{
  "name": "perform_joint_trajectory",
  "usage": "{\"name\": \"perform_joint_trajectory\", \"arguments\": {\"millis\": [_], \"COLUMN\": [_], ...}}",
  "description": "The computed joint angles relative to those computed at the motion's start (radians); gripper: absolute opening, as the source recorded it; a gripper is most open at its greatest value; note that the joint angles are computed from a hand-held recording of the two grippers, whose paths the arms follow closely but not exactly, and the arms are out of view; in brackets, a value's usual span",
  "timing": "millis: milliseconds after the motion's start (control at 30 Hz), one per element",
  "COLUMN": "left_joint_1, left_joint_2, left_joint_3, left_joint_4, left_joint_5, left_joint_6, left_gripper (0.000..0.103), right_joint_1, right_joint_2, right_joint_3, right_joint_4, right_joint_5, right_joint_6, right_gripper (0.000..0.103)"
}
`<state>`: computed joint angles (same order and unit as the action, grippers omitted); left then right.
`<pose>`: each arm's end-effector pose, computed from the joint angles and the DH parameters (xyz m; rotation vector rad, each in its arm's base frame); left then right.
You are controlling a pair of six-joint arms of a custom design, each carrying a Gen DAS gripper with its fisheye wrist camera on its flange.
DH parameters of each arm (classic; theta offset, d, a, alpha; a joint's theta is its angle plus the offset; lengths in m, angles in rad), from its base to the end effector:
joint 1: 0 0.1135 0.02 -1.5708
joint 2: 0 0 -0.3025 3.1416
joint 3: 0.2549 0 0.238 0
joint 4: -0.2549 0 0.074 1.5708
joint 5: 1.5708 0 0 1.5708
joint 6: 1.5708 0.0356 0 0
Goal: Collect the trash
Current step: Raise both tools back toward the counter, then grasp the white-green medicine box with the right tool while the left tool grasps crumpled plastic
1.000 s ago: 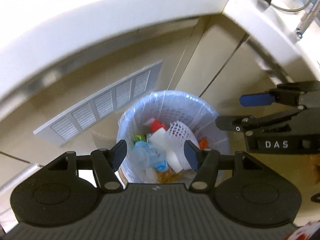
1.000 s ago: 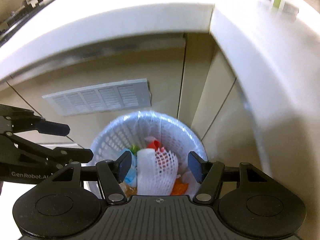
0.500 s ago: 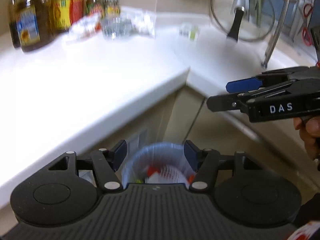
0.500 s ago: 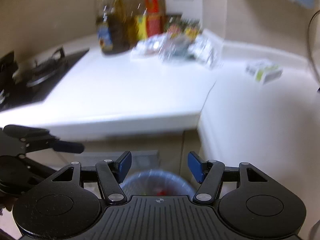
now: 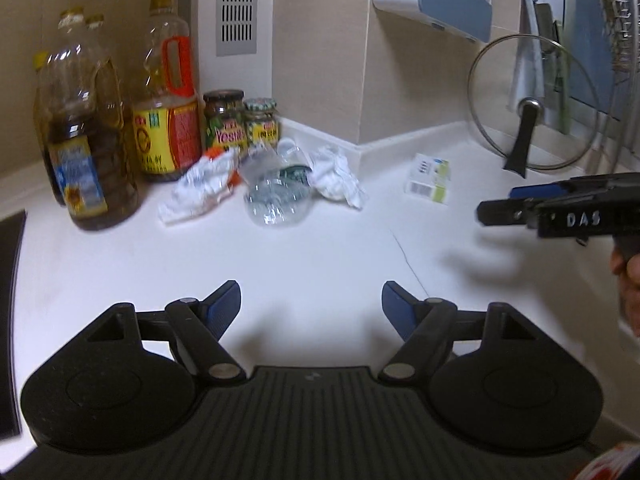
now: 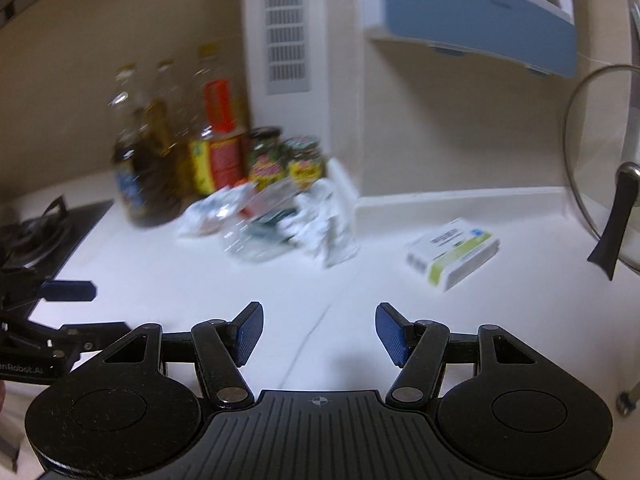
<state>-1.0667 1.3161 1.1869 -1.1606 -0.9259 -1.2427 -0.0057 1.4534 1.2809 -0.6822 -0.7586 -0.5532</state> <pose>0.1246 -0.1670 0.3444 -0.3457 2.1635 0.1582 0.2874 0.0229 0.3582 -0.9074 2.0222 0.6137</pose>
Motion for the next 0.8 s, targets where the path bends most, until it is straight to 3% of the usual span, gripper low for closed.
{"name": "perform_joint_trajectory", "arguments": {"millis": [200,433,667,800], "left_joint_1": [0.203,0.396,0.524,0.565], "left_joint_2": [0.056,0.238,0.446,0.525], "left_joint_3": [0.005,0.088,0.237,0.294], "left_joint_4": [0.257,0.502,0.567,0.571], "left_joint_5": [0.067,0.142,0.179,0.175], "left_joint_6": [0.313,0.591,0.868,0.98], "left_gripper": [0.078,0.078,0.082,0.082], "right_joint_1": [-0.012,-0.033,-0.04,-0.035], "right_joint_2": [0.207,0.415,0.567,0.653], "right_joint_3": [0.183,0.413,0.608,0.729], "right_joint_4": [0.043,-0.021,-0.065,-0.115], "right_joint_5": [0.064,0.083,0.084,0.071], "right_joint_6": [0.041,0.03,0.08,0.156], "right_gripper": [0.062,0.062,0.062,0.074]}}
